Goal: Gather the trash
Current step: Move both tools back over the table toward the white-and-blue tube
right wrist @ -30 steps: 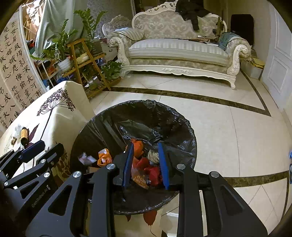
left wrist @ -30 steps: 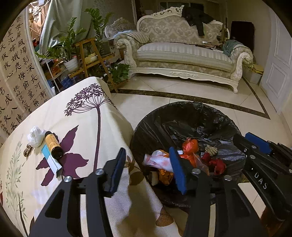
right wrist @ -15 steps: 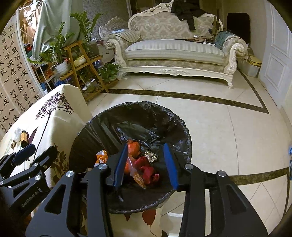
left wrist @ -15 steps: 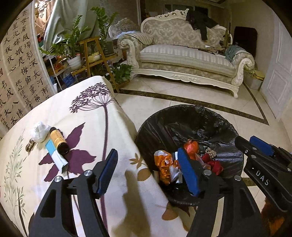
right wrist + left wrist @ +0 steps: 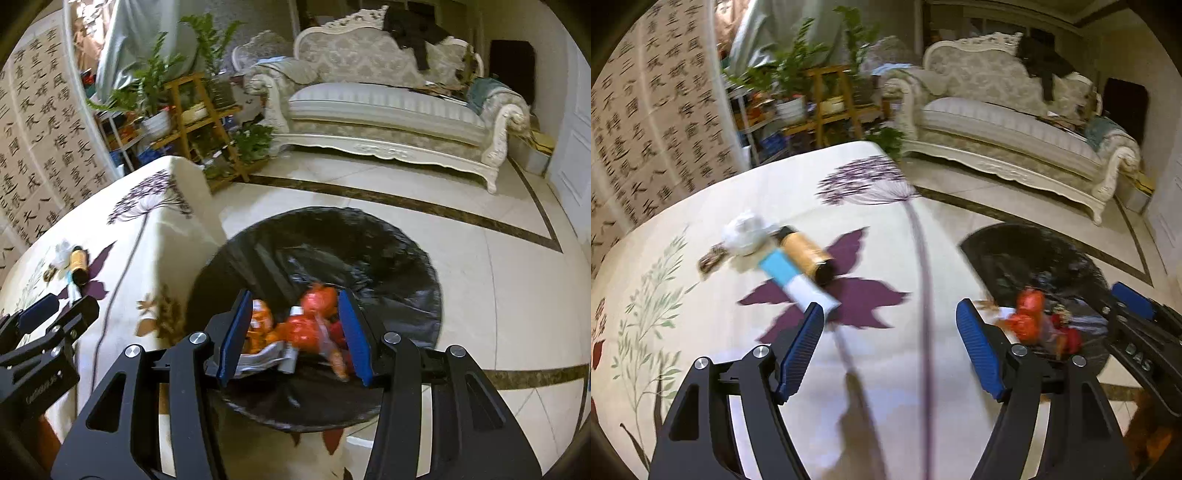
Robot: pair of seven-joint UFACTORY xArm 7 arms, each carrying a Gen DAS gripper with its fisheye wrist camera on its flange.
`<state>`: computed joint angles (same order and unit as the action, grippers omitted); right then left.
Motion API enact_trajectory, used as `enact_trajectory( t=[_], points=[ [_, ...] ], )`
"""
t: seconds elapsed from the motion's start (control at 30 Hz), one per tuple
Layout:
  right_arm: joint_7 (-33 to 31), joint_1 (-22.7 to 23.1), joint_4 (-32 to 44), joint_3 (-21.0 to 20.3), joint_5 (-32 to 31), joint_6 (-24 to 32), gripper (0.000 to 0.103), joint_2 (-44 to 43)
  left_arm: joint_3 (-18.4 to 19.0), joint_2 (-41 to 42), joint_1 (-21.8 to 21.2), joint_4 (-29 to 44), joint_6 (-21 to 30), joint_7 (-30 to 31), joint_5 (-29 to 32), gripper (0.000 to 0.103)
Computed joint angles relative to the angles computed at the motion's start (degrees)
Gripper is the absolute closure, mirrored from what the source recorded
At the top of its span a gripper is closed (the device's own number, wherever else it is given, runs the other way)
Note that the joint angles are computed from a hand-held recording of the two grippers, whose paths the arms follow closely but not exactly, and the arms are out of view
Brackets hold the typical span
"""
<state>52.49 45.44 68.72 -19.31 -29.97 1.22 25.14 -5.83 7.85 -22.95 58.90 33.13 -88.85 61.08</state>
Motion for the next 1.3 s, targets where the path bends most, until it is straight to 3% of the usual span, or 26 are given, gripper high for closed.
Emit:
enact_trajectory(
  t=[0.23, 0.63, 1.03, 1.23, 1.3],
  points=[
    [-3.11, -1.79, 3.6, 4.58, 1.42, 1.55, 0.056, 1.67, 1.05, -1.96, 2.9, -2.74, 0.58, -0.79, -1.39, 0.031],
    [-8.71, -4.07, 8.52, 10.01, 5.08, 3.37, 0.055, 4.47, 2.66, -0.51, 6.31, -3.45, -3.06, 5.07, -8.88, 0.031],
    [-11.47, -4.1, 9.17, 11.08, 7.32, 3.62, 0.055, 5.08, 1.9, -5.23, 8.62, -9.0, -3.31, 3.43, -8.83, 0.031],
    [-12.49, -4.0, 10.18, 11.33, 7.98, 4.03, 0.055, 5.51, 1.75, -4.16, 9.68, -7.58, -4.57, 3.7, -7.54, 0.031],
    [-12.6, -3.72, 10.53, 11.24, 7.98, 4.21, 0.055, 5.61, 2.11, -3.49, 9.96, -7.02, -5.32, 4.74, -7.45, 0.036]
  ],
)
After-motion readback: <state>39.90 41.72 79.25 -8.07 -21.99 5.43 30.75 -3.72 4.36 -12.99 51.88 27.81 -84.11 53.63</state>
